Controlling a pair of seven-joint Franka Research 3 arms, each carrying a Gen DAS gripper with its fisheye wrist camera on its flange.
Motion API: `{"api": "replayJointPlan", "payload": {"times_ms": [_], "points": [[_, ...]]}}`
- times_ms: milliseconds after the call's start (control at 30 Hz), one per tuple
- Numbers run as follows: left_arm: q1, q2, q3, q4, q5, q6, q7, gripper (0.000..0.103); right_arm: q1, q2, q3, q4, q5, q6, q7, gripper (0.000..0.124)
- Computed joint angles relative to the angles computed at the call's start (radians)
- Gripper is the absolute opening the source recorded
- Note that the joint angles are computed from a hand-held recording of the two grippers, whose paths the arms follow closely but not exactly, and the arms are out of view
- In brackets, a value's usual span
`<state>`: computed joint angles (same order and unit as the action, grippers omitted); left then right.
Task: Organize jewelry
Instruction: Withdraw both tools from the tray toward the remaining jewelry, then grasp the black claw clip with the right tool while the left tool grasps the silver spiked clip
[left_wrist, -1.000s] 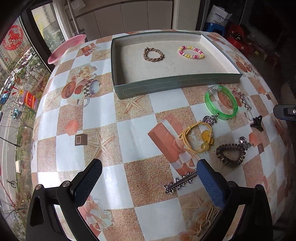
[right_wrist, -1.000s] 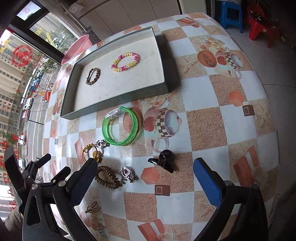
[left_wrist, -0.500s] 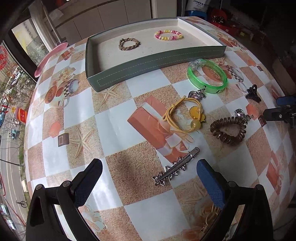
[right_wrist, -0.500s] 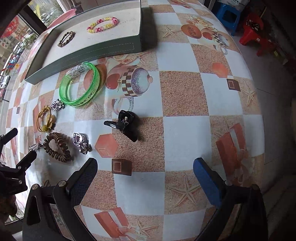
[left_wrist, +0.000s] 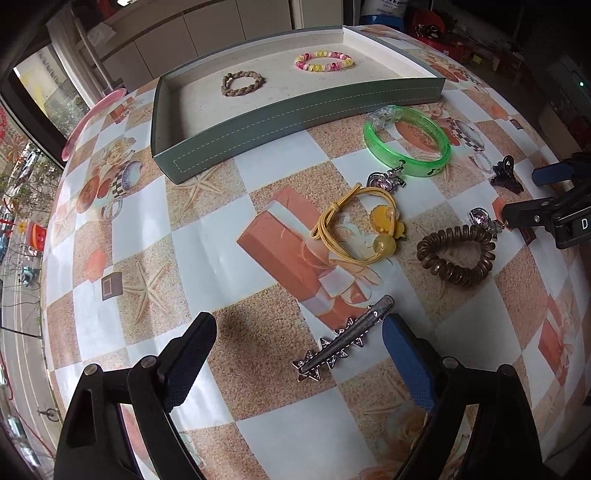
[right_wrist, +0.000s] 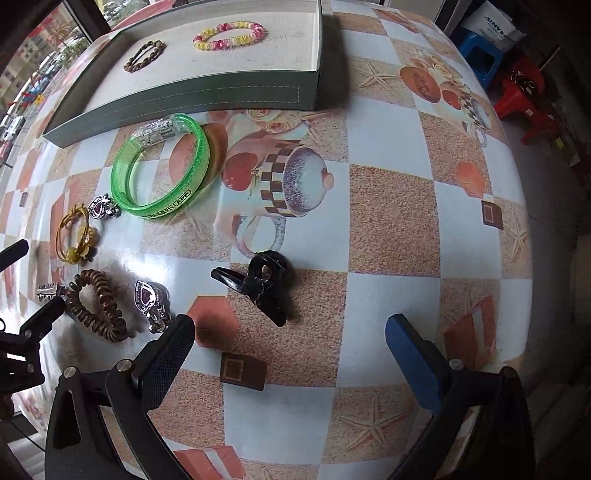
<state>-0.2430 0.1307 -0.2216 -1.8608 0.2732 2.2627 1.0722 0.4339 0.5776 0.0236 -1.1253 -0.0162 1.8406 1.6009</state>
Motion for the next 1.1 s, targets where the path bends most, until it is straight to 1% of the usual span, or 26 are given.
{"api": "replayJointPlan", "payload": {"times_ms": [100, 167, 200, 233, 333, 400, 467, 500, 533, 567, 600, 633, 667, 700, 733, 767, 867, 967, 1100], "points": [[0.001, 0.003, 0.000, 0.004, -0.008, 0.002, 0.002, 0.102, 0.006, 0.034, 0.000, 0.048, -0.005, -0.014, -0.009, 0.099], [0.003, 0.003, -0.002, 0.002, -0.029, 0.013, 0.013, 0.095, 0.016, 0.062, 0.001, 0.087, -0.007, -0.018, -0.005, 0.097], [0.004, 0.002, -0.003, 0.002, -0.037, 0.016, 0.018, 0.093, 0.018, 0.079, 0.000, 0.116, -0.006, -0.032, -0.009, 0.095], [0.003, 0.003, -0.004, 0.005, -0.038, 0.015, 0.020, 0.091, 0.026, 0.114, 0.001, 0.179, -0.007, -0.054, -0.007, 0.093], [0.006, 0.003, -0.009, 0.005, -0.080, 0.030, 0.050, 0.077, 0.036, 0.155, -0.002, 0.251, -0.004, -0.076, -0.024, 0.085], [0.003, 0.005, -0.011, 0.010, -0.082, 0.029, 0.061, 0.072, 0.045, 0.179, -0.003, 0.296, -0.002, -0.093, -0.031, 0.077], [0.002, 0.006, -0.012, 0.013, -0.094, 0.032, 0.074, 0.063, 0.051, 0.196, -0.005, 0.333, 0.001, -0.111, -0.037, 0.071], [0.002, 0.006, -0.013, 0.013, -0.101, 0.034, 0.083, 0.061, 0.046, 0.212, -0.007, 0.381, 0.004, -0.144, -0.047, 0.067], [0.001, 0.005, -0.013, 0.012, -0.102, 0.039, 0.089, 0.050, 0.051, 0.219, -0.008, 0.397, 0.005, -0.153, -0.043, 0.065], [0.001, 0.005, -0.013, 0.012, -0.104, 0.042, 0.096, 0.037, 0.056, 0.241, -0.010, 0.437, 0.006, -0.172, -0.038, 0.059], [0.001, 0.006, -0.013, 0.014, -0.107, 0.041, 0.101, 0.032, 0.059, 0.252, -0.012, 0.457, 0.007, -0.178, -0.035, 0.050], [0.002, 0.006, -0.012, 0.016, -0.110, 0.040, 0.101, 0.029, 0.065, 0.242, -0.015, 0.442, 0.007, -0.170, -0.028, 0.042], [0.004, 0.006, -0.011, 0.015, -0.120, 0.041, 0.100, 0.026, 0.068, 0.252, -0.018, 0.462, 0.004, -0.176, -0.021, 0.040], [0.007, 0.002, -0.010, 0.010, -0.136, 0.046, 0.100, 0.026, 0.068, 0.259, -0.021, 0.480, 0.004, -0.191, -0.014, 0.040], [0.011, 0.000, -0.009, 0.008, -0.150, 0.050, 0.098, 0.023, 0.067, 0.251, -0.020, 0.465, 0.009, -0.181, -0.004, 0.040], [0.014, -0.005, -0.008, 0.003, -0.167, 0.054, 0.091, 0.023, 0.065, 0.221, -0.019, 0.415, 0.015, -0.163, 0.005, 0.040], [0.028, -0.030, -0.003, -0.026, -0.224, 0.079, 0.070, 0.023, 0.046, 0.199, -0.011, 0.380, 0.042, -0.141, 0.040, 0.040], [0.037, -0.052, 0.001, -0.047, -0.262, 0.104, 0.053, 0.023, 0.024, 0.193, -0.001, 0.379, 0.077, -0.142, 0.082, 0.040], [0.045, -0.074, 0.007, -0.055, -0.282, 0.121, 0.032, 0.023, -0.010, 0.174, 0.014, 0.364, 0.127, -0.134, 0.119, 0.040]]}}
